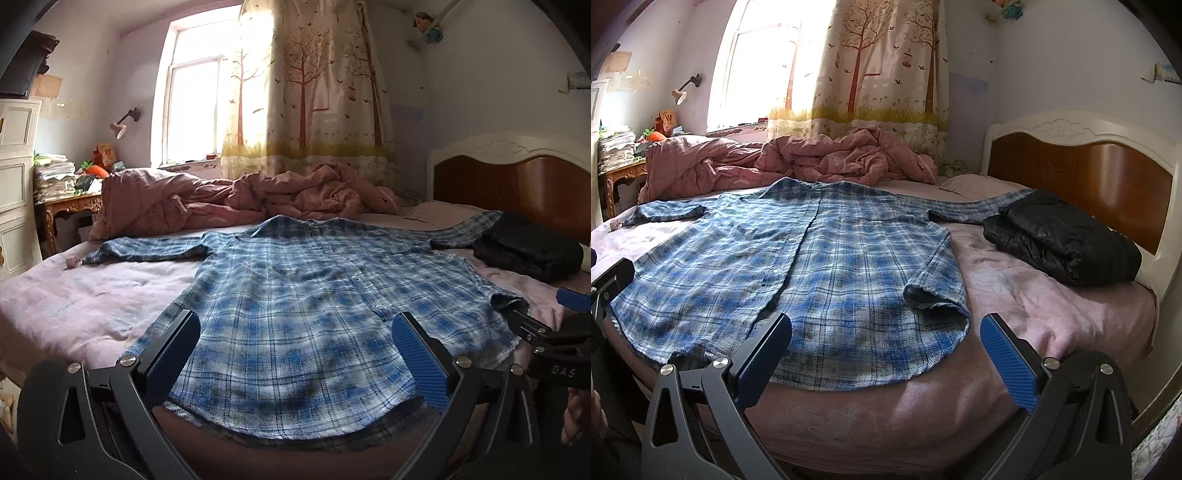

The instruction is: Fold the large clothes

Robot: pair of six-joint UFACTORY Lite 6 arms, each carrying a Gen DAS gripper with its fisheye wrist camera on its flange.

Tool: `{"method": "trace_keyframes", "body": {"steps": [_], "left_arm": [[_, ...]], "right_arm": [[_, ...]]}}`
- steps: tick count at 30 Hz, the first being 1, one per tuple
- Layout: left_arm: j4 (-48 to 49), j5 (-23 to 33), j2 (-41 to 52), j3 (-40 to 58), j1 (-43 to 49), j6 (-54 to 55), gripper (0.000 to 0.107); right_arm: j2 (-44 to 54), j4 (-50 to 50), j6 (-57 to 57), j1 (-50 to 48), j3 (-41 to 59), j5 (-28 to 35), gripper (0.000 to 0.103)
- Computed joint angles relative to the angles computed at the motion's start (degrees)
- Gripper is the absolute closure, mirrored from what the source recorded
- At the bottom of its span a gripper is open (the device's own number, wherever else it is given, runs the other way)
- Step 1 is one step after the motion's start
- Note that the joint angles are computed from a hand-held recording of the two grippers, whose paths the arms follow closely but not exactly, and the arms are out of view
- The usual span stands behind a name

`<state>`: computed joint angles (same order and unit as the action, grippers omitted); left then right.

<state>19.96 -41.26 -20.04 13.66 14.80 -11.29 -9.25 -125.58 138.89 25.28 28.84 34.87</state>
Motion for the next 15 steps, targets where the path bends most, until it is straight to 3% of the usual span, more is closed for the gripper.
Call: {"method": "trace_keyframes", "body": {"steps": [15], "left_arm": [[-8.5, -1.3, -0.7, -1.7, -5.9, 8.8, 0.004]], "right_arm": [[1.3, -1.0, 0.8, -1.1, 0.8, -1.0, 0.000]]}}
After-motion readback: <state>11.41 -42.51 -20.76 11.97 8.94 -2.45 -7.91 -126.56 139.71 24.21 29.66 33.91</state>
